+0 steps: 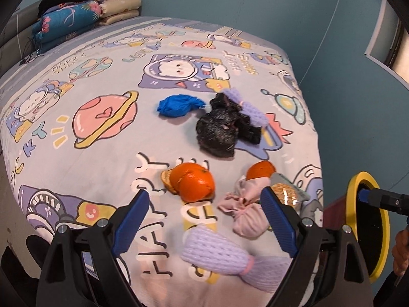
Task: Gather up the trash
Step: 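Grasp a tangerine with left tool while right tool grasps green snack packet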
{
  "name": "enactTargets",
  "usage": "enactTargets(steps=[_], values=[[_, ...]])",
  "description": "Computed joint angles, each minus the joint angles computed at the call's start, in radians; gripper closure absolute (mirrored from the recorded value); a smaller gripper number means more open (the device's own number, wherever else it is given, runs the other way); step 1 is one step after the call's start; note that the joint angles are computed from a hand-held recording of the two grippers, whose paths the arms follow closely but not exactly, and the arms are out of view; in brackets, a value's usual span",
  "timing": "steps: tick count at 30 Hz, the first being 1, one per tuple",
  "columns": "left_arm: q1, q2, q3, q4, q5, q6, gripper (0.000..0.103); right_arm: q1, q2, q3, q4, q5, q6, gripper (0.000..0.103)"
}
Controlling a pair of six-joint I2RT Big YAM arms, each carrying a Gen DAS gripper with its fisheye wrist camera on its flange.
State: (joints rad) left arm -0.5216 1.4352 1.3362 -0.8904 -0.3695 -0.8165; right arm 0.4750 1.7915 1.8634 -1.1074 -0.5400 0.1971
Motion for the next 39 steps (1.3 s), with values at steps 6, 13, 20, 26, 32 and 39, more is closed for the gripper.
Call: enactTargets(steps=[6, 13, 20, 26, 32, 39], values=[[0.03, 0.013, -0.012, -0.004, 0.017, 0.004, 0.018, 0.027, 0.052, 0.052, -0.027, 0.024, -0.014, 0.044], [0.071, 0.049, -0.006, -0.013, 0.047, 0.021, 0.018, 0.057, 0.147, 0.152, -0.092, 0.062, -0.034, 0.044], [0.107, 0.083, -0.002, -0.003, 0.094, 0.032, 0.018, 0.078, 0.233, 0.241, -0.155, 0.073, -0.035, 0.044], [0.121, 0.111, 0.004, 0.011, 0.128, 0.035, 0.018, 0.083, 0.271, 0.286, -0.173, 0.091, -0.019, 0.043], [0.123, 0.129, 0.011, 0.032, 0.143, 0.052, 0.018, 0.092, 0.3, 0.319, -0.199, 0.122, -0.023, 0.043], [0.12, 0.143, 0.017, 0.055, 0.164, 0.074, 0.022, 0.103, 0.32, 0.334, -0.22, 0.14, -0.025, 0.043]])
